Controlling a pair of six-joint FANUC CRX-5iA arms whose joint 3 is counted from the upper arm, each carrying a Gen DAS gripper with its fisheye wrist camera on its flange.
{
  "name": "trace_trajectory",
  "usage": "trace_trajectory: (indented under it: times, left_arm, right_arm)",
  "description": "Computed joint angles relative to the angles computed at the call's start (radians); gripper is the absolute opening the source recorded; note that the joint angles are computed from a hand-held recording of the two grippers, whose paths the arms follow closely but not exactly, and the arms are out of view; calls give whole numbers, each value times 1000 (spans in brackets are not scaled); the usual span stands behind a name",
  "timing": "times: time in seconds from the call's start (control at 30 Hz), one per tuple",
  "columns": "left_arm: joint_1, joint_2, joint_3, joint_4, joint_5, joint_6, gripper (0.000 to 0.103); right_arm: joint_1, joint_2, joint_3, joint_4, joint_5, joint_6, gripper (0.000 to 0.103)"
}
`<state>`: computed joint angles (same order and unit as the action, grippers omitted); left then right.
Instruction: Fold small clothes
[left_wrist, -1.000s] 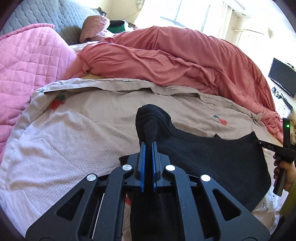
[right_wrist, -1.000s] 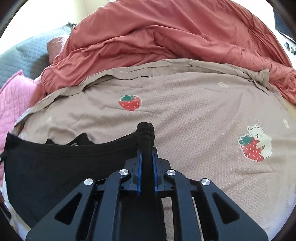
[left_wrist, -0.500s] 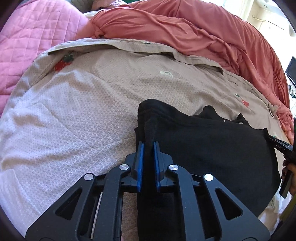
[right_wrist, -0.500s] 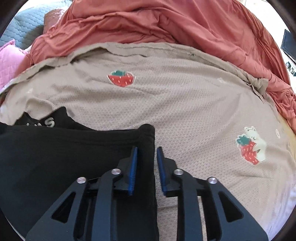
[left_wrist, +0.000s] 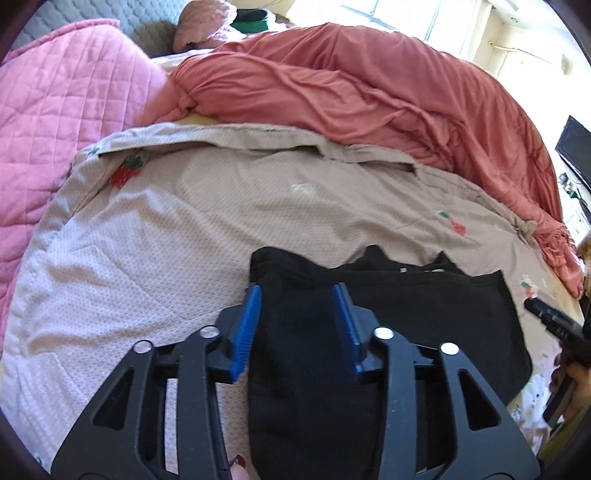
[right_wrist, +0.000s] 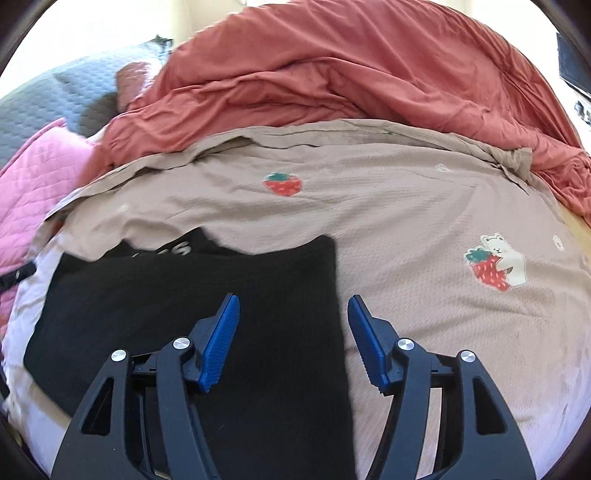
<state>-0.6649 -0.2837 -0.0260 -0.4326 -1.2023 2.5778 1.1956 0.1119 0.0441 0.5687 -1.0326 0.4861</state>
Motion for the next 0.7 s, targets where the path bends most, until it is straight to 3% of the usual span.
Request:
trace_trajectory:
  times: [0.2, 0.27, 0.37, 0.53, 0.7]
  left_arm:
    - [-28, 20, 18, 41, 28, -39, 50]
    - [-42, 34, 17, 60, 32, -60, 55]
    - [-52, 58, 9, 102, 35, -105, 59]
    - [-40, 115, 7, 187, -28, -162, 73]
    - [-18, 120, -22, 218, -29, -179, 76]
  right_arm:
    - [65, -9, -1, -6, -9, 50, 60]
    - [90, -1, 8, -8, -25, 74, 72]
    - [108, 5, 15, -28, -29, 100, 72]
    - [111, 22, 31, -73, -49, 111, 72]
    - [100, 43, 55, -136, -105, 118, 72]
